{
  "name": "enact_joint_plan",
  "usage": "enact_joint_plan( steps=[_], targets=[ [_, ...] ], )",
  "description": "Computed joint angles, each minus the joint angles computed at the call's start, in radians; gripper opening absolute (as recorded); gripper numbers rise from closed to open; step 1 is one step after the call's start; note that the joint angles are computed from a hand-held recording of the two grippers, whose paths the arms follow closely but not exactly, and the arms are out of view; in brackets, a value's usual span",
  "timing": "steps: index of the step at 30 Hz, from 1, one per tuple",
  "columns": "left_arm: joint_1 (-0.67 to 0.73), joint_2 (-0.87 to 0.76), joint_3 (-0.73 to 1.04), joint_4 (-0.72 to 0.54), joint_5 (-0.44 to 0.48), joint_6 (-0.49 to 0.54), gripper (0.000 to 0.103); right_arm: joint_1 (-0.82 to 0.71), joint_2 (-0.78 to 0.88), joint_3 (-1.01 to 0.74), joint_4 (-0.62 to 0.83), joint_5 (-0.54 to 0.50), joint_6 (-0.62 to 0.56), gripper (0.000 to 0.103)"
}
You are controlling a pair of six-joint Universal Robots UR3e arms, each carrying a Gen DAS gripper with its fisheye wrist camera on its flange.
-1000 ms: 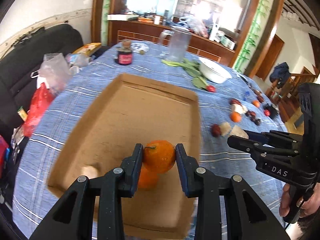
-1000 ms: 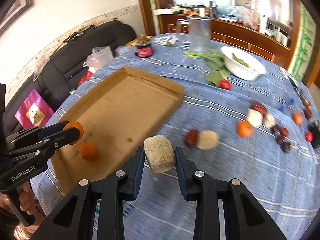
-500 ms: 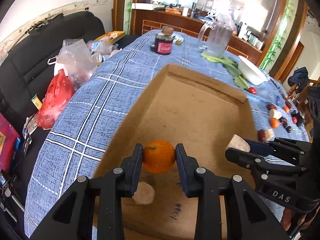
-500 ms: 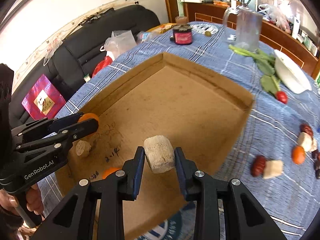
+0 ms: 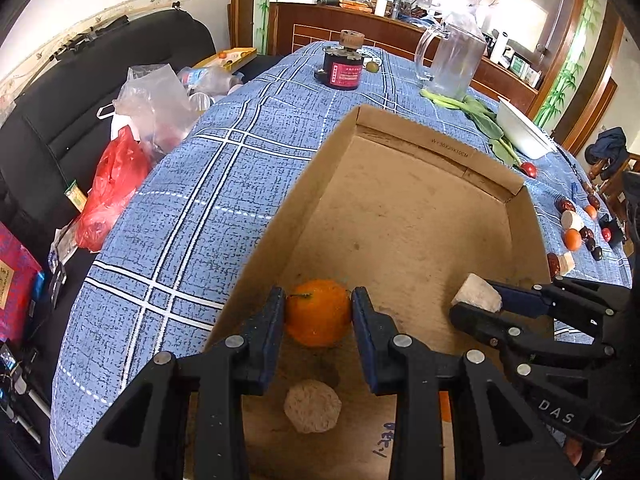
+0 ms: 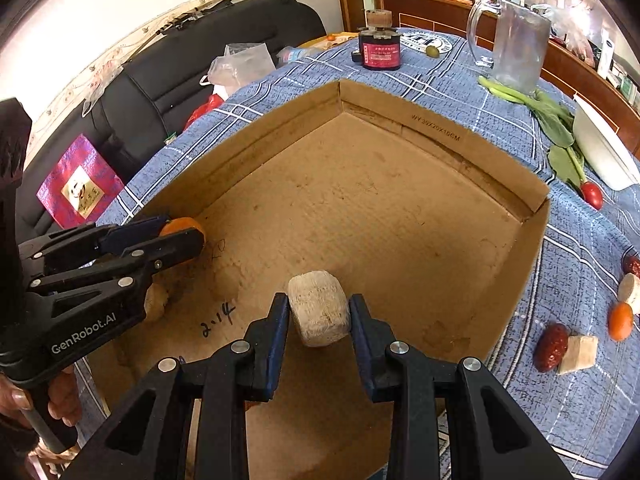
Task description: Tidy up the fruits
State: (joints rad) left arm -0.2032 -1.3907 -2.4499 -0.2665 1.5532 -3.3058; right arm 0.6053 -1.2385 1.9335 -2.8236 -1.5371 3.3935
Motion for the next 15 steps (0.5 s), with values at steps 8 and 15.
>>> enact_joint_plan(
  steps=[8,15],
  targets=[
    [-0.029,0.014,-0.005,-0.008,0.038,-0.017,0.033,0.004,-0.017,0.01,0.008,-0.009,-0.001,0.046],
    [-0.064,0.089,-0.027,-0.043,0.078,-0.072,0.035,0.005,-0.129,0.101,-0.004,-0.017,0.004,0.046]
  ],
)
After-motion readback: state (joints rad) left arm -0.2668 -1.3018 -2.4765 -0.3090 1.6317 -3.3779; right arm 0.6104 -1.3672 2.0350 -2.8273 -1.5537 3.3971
